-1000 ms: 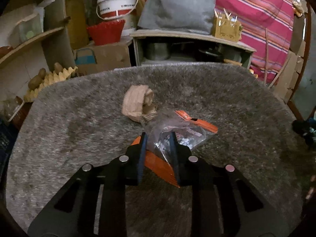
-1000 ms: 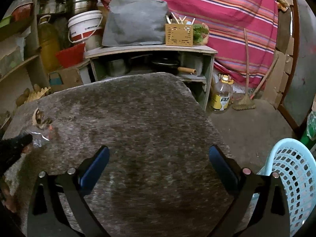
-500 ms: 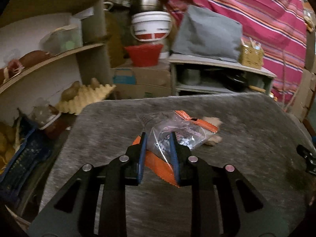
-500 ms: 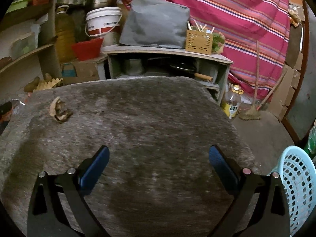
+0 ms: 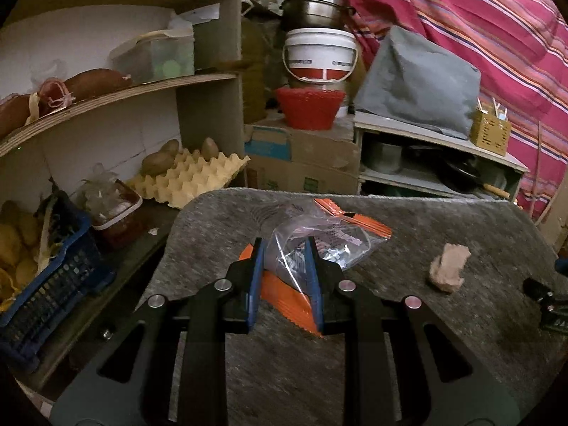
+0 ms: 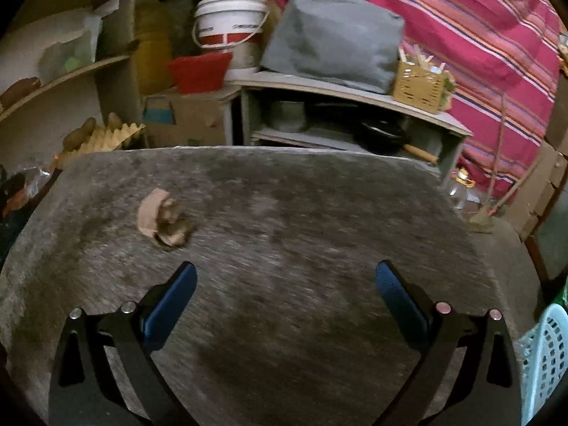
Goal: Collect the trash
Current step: 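Grasp the crumpled beige paper with the right gripper while the left holds the clear bag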
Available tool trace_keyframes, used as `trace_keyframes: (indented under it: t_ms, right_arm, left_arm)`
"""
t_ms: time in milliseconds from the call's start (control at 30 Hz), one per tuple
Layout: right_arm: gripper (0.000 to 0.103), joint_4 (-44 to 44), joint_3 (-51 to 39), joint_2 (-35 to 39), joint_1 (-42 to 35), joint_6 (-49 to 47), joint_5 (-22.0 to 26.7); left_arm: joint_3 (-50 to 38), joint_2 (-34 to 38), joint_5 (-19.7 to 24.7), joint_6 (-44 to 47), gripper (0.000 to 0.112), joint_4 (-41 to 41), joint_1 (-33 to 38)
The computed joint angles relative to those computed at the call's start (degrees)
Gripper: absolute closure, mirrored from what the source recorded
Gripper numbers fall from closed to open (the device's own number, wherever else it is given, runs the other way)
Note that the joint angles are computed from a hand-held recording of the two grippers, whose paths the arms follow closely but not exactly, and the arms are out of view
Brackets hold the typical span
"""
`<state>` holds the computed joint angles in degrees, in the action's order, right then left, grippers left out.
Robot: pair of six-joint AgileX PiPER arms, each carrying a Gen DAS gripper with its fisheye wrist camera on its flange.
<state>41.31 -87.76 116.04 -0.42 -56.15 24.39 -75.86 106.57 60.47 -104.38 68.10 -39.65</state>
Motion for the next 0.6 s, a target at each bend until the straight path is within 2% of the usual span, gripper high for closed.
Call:
trace_keyframes:
  t_ms: [300,500,600]
  right_arm:
    - [0.005,-10.78,-6.77,5.14,7.56,10.25,0.59]
    - [0.005,-12.94,-11.03,8.49,10.25,12.32,2.38]
    - [0.005,-15.26,-12.33,9.5,11.82,14.11,1.79]
  left_arm:
    - [0.26,0.34,-2.84,0.92,0.091,-0.17,4.18]
    - [-0.79,1.68,-4.02,2.4,0.091,-1.7,6.45]
    - [-1.14,2.17,-3.69,2.7,0.091,-2.38,6.94]
